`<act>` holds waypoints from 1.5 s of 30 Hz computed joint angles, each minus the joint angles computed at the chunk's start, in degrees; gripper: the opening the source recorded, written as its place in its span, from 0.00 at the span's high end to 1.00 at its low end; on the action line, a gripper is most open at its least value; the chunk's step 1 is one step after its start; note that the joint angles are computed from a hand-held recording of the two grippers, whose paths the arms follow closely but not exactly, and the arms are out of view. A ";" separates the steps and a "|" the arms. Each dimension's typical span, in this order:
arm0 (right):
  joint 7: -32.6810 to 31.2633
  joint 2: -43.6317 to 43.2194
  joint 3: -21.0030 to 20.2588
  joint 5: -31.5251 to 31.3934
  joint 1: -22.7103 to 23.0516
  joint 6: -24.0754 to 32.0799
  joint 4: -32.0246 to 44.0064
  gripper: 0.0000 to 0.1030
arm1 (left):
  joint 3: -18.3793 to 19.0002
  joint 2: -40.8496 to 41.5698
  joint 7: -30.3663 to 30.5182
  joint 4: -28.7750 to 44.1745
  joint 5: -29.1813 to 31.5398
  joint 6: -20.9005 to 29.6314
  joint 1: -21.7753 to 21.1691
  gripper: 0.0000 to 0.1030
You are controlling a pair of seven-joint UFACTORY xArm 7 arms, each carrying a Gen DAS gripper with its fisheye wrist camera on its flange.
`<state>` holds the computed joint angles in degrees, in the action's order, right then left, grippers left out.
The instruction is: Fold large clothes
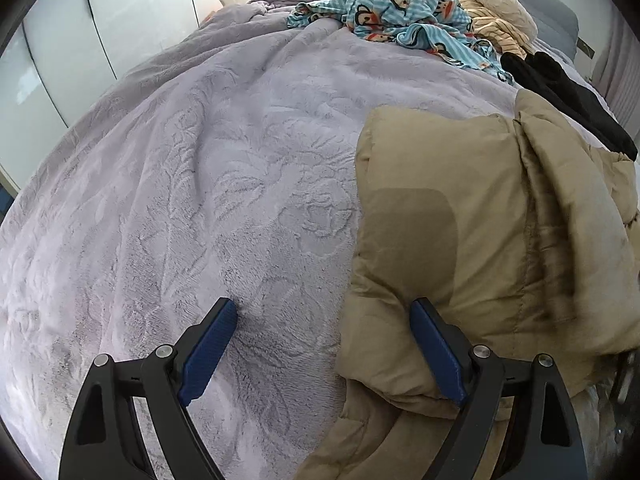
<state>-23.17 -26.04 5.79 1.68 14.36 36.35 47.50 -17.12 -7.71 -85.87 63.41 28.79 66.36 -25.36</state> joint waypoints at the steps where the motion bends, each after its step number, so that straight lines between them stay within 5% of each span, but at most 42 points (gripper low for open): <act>1: 4.32 2.18 0.51 0.34 -1.69 -0.28 2.23 0.22 | -0.01 -0.02 0.08 -0.05 0.03 -0.03 -0.02 0.13; 5: 12.08 7.56 -4.92 10.67 -3.10 2.53 9.83 0.22 | 0.16 -0.62 0.62 -0.90 -0.29 -1.12 0.05 0.13; 11: 9.29 15.80 -11.85 27.53 -6.57 18.75 19.70 0.24 | 1.93 -3.32 5.03 -1.13 -2.44 -5.48 1.95 0.13; 12: 8.97 17.90 -12.94 31.80 -7.48 22.64 21.85 0.30 | 2.48 -4.01 5.67 -1.60 -2.92 -7.48 2.75 0.14; 13: 9.48 19.71 -13.52 35.09 -8.54 25.58 23.48 0.53 | 2.79 -4.50 6.10 -1.85 -2.84 -9.42 3.63 0.20; 14: 10.09 21.61 -13.77 37.48 -9.60 28.56 25.22 0.89 | 2.91 -4.48 6.76 -1.50 -2.60 -10.90 4.46 0.25; 15: 10.14 22.76 -13.66 38.95 -10.58 30.65 26.23 0.95 | 3.03 -4.05 8.09 -0.75 -2.67 -12.09 5.09 0.32; 22: 1.00 18.74 -9.24 34.17 -13.90 27.73 24.57 0.96 | 2.85 5.20 13.67 7.03 -0.61 -10.51 4.66 0.32; 28: 1.52 21.01 -9.42 29.82 -16.01 26.18 21.57 0.95 | 4.33 7.24 12.89 5.57 -2.08 -14.74 2.86 0.31; 30: 1.39 21.77 -10.12 32.68 -16.97 27.35 21.20 0.95 | 4.67 7.34 13.10 5.58 -2.14 -14.89 2.51 0.31; 32: 3.09 21.97 -10.16 32.85 -17.84 28.15 21.92 0.87 | 5.05 7.02 12.99 4.95 -2.33 -15.47 2.51 0.27; 35: 5.23 18.79 -9.11 25.32 -18.25 23.19 20.51 0.75 | 5.08 6.38 11.80 4.85 -2.20 -13.76 2.47 0.24; 38: 8.95 14.07 -5.81 14.01 -21.41 15.94 17.85 0.75 | 4.15 5.46 9.92 7.17 0.13 -7.36 1.83 0.24; 40: 8.47 13.07 -11.28 16.33 -18.09 17.59 19.02 0.75 | 3.37 2.98 8.99 6.97 1.69 -5.14 1.37 0.24; 45: -0.52 13.14 -14.54 26.77 -17.63 28.06 22.59 0.84 | 0.89 -0.51 9.29 5.77 -0.45 -3.05 0.67 0.30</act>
